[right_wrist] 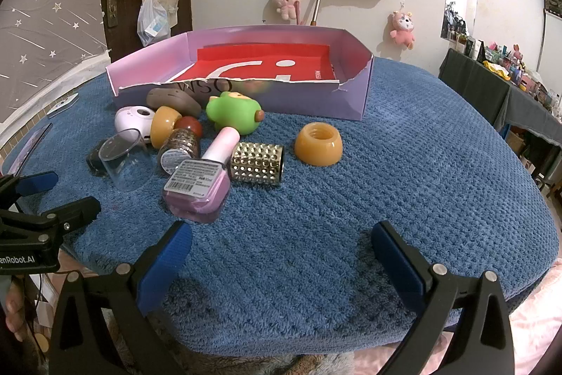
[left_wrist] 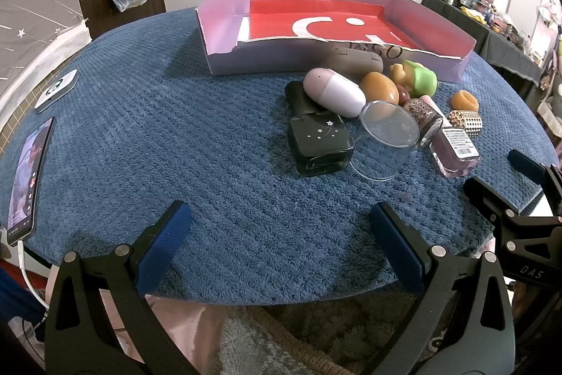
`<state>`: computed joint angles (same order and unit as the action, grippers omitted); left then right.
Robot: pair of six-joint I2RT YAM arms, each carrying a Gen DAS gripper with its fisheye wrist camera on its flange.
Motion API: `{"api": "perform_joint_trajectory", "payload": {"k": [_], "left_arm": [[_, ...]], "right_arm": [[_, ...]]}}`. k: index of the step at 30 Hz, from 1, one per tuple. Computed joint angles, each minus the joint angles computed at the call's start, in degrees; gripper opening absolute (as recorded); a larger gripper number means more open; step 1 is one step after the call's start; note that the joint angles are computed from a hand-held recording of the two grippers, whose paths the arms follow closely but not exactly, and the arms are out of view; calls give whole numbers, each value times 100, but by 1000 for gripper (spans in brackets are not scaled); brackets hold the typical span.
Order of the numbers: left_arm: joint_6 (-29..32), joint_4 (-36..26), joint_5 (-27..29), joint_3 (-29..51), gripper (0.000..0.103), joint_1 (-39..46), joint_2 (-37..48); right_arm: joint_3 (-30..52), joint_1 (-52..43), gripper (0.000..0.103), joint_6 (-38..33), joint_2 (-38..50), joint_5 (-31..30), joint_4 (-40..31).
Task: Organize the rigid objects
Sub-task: 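Move both tools toward the object cluster in front of the box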
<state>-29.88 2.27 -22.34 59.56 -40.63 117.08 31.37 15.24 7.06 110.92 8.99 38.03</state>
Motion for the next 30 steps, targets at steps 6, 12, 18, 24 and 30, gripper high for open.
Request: {"api": "perform_joint_trajectory", "payload": {"k": [6,12,18,24,30], "left_arm": [[-4,-11,0,4,103,-1,-5],[-3,-14,0,4,103,-2,-8],[3,2,14,-20,103,4,-13],[14,-20,22,-1,103,9,3],[37,-32,50,10,103,14,7]], "right_arm": [[2,5,103,3,12,7,15],[9,0,103,3,-14,-1,-30],[16,1,103,6,-18,1,-48],[8,-18,103,-17,-5,-56,-45],[-31,-49,99,-82,-10,-173,-12]]}}
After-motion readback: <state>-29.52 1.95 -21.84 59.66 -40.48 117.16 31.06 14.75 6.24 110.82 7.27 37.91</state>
